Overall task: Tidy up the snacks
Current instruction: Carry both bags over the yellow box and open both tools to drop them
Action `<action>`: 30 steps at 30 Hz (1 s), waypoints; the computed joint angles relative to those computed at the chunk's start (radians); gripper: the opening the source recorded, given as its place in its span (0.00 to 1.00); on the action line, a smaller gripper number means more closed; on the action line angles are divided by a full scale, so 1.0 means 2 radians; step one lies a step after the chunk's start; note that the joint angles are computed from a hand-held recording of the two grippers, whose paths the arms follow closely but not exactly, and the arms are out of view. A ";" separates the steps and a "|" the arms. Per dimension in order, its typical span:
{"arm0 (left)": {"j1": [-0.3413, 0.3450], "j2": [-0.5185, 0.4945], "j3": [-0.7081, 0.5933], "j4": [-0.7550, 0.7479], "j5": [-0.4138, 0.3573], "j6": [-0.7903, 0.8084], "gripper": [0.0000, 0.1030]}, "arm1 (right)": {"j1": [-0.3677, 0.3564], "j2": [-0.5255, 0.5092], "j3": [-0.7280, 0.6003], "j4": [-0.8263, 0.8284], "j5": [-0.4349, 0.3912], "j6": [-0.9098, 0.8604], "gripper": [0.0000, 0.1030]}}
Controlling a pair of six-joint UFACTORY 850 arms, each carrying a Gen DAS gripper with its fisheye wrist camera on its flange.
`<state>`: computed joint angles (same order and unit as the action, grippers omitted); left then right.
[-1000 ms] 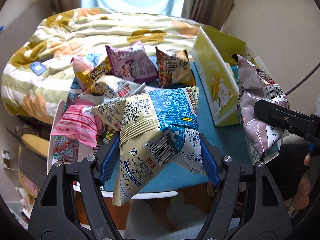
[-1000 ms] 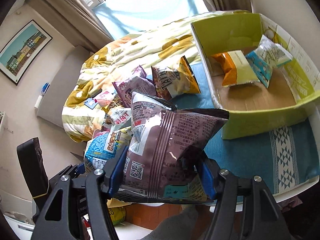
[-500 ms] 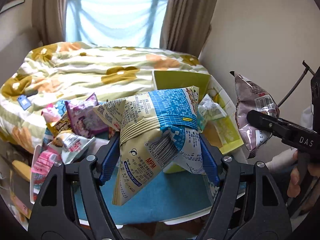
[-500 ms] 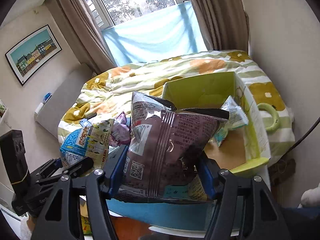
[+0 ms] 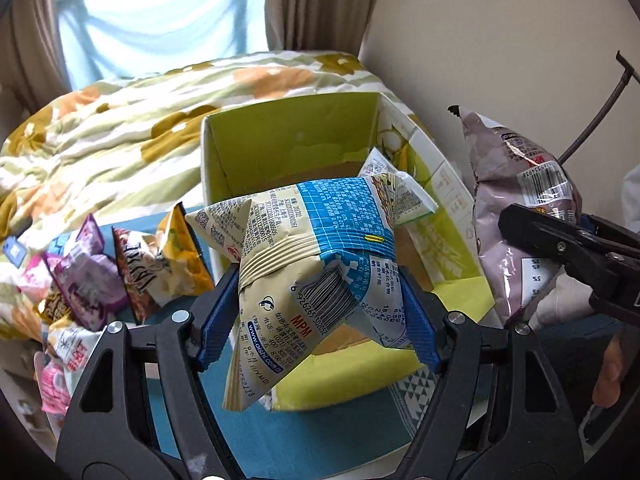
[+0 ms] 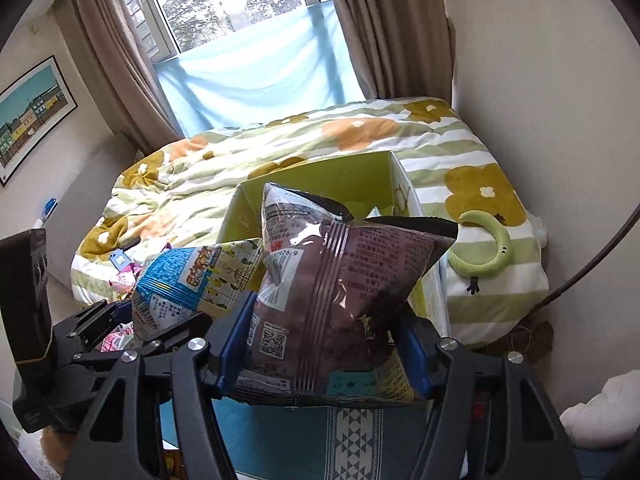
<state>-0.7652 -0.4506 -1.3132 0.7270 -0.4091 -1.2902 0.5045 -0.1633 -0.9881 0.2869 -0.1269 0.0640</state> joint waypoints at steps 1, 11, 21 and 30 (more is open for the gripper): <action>0.001 -0.005 -0.004 -0.004 0.005 0.017 0.74 | -0.004 -0.004 -0.003 0.009 -0.004 -0.006 0.59; 0.013 -0.005 0.013 -0.089 0.020 0.114 0.97 | -0.029 -0.033 -0.025 0.082 -0.024 -0.057 0.59; 0.025 0.055 0.088 0.021 0.052 -0.029 0.97 | -0.011 -0.082 -0.068 -0.063 -0.057 0.046 0.59; 0.035 0.063 0.110 -0.006 0.053 -0.025 0.97 | -0.018 -0.117 -0.096 0.070 -0.093 -0.101 0.60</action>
